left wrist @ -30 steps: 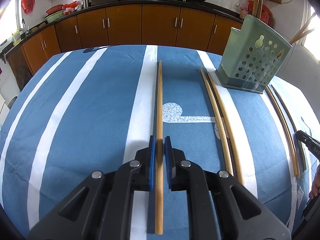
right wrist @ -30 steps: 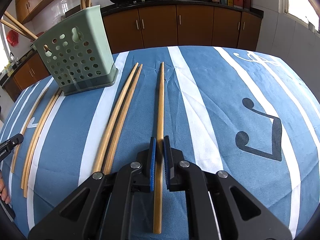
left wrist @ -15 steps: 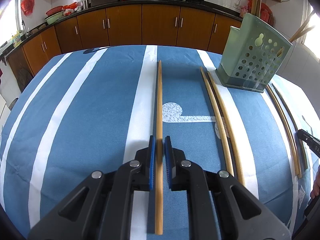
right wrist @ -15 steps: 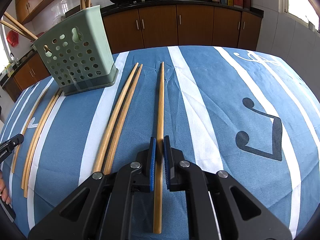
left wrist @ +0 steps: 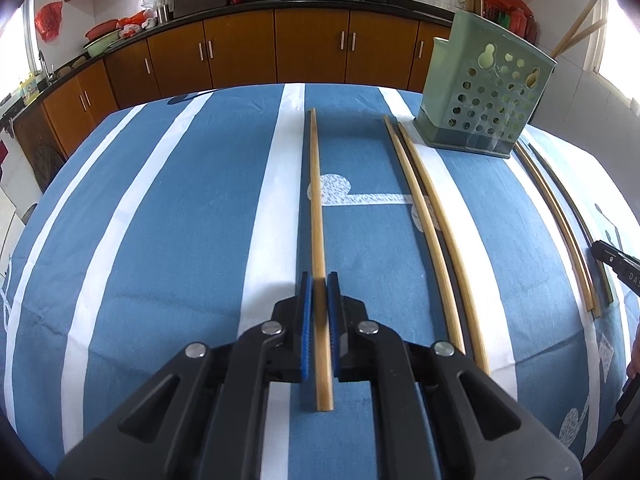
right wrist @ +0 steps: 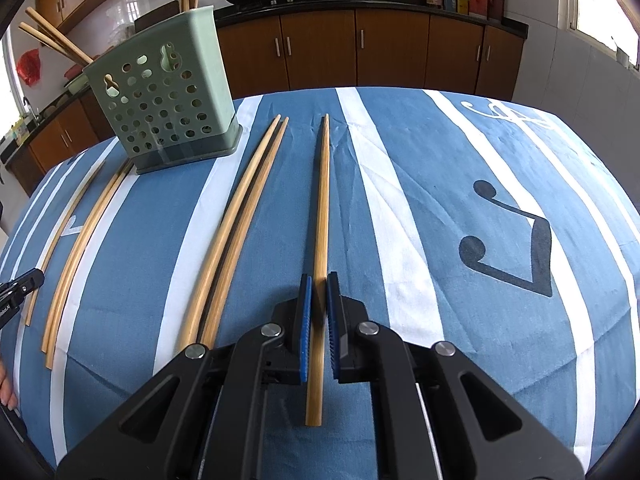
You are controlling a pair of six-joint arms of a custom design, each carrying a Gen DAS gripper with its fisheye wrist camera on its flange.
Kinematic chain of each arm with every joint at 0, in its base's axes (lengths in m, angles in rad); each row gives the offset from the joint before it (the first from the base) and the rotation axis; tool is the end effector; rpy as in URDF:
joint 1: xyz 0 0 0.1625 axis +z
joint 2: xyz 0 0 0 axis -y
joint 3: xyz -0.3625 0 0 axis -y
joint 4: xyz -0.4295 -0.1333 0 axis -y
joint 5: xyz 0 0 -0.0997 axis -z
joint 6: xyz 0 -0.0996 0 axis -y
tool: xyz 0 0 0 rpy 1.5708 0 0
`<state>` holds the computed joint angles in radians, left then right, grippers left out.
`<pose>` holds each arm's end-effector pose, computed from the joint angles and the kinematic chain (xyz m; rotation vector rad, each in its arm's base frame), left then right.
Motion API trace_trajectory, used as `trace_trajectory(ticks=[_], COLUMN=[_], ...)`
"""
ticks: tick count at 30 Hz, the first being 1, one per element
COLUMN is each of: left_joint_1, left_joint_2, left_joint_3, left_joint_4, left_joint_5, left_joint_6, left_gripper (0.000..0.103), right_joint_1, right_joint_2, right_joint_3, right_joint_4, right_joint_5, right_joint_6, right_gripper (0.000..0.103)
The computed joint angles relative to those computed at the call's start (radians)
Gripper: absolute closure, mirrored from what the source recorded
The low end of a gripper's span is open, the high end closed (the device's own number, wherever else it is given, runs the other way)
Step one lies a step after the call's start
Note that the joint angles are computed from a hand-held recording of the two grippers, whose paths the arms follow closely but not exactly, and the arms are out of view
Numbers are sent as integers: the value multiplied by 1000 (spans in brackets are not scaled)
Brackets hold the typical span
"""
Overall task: Organize utensils
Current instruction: 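Close the right tool on a chopstick while the left tool grasps another chopstick, then lift both held chopsticks up off the cloth, tips pointing up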
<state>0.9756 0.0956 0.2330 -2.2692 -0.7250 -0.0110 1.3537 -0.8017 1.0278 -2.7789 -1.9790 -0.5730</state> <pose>-0.3236 -0.8487 -0.0363 0.4849 2.2964 -0.7317 -0.0812 -0.8034 0.3588 0.1529 -2.2533 0.9290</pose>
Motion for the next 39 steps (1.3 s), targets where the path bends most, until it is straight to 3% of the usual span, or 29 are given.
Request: trace_trajectory(ticks=[4,11,14,17,22,27,28,39], left_joint_1=[-2,-23,-31,-34,-34,-36,-36,-58], left_joint_2=[-30,-129,-138,-136,-132,-133,-132,-142], left_joint_3=[39,178,185,177,165,167,164,167], left_joint_4=[12,-167,-206,-215,-202,-207,-208,-298], left_joint_5=[-4,-28,-28,-27,-28,-34,-35,-45], left_joint_6=[-7,62,88,98,91,98,101,155], left_gripper=[95,95,95,95,95,95,95,95], right_joint_1=[0,11,10,2,2,1,2,9], right_joint_2=[-34,-86,-88,-78,-38,-25,-24,-118], right_joint_3=[37,64,59,44,22,28,27,97], right_joint_4=[-49,-133,-101,-1,49,25,26,-98], right_joint_5=[30,102,111,103,30,-13,-15,108], right_joint_6=[8,9,0,19,17,-17,-22,-8], right_gripper=[95,95,95,93,86,86,93,95])
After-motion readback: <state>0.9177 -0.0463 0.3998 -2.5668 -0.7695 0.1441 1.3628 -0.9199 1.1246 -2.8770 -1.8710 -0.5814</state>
